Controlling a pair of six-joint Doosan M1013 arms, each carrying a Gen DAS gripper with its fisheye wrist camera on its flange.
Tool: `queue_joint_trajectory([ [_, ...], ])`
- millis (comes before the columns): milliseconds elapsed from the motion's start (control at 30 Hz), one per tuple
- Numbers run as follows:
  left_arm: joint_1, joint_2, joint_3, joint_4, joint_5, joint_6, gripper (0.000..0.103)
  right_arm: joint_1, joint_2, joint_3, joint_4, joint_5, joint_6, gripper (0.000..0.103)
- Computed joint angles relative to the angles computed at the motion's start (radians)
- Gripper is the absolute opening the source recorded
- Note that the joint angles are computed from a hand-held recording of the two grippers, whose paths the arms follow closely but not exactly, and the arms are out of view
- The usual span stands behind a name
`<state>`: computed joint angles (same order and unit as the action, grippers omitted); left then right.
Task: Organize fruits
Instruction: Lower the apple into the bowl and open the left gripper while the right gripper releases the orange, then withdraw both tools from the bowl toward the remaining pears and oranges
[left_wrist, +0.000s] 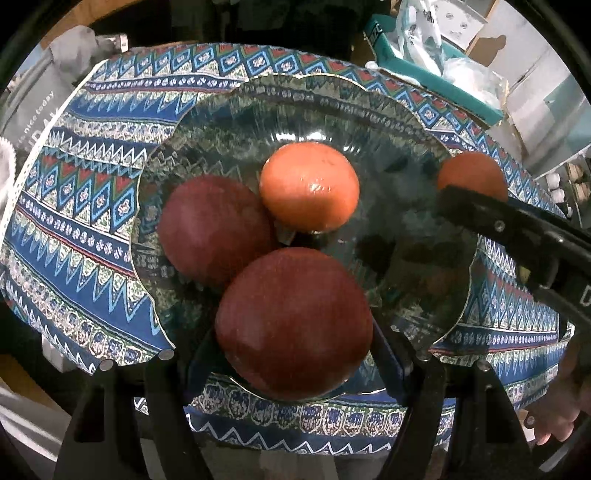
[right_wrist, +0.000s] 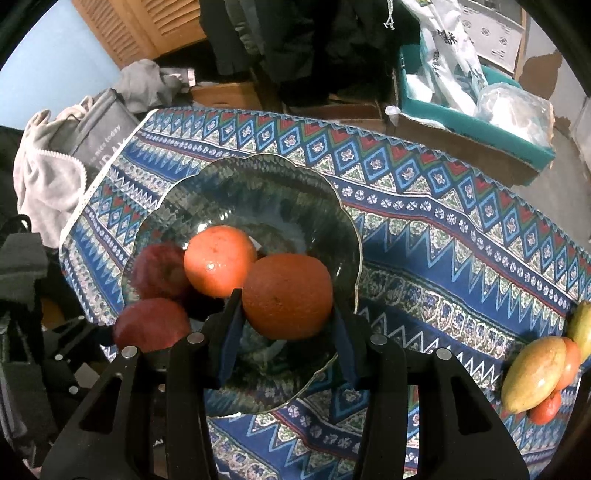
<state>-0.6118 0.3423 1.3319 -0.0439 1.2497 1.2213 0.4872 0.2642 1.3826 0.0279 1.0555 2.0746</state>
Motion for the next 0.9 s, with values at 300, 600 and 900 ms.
queue_joint_trajectory([
  [300,-0.007,-0.028,0.007,0.051,-0.058,-0.019,0.085,-0.002,-0.008,0.003,0.001,-0.02,0.013,0.056],
  [600,-0.007,-0.051,0.007,0.082,-0.119,-0.058,0.085,0.013,-0.025,-0.005,-0.082,-0.022,0.058,0.056],
  [900,-0.031,-0.075,0.004,0.15,-0.188,-0.079,0.085,0.048,-0.059,-0.019,-0.281,-0.009,0.156,0.056],
])
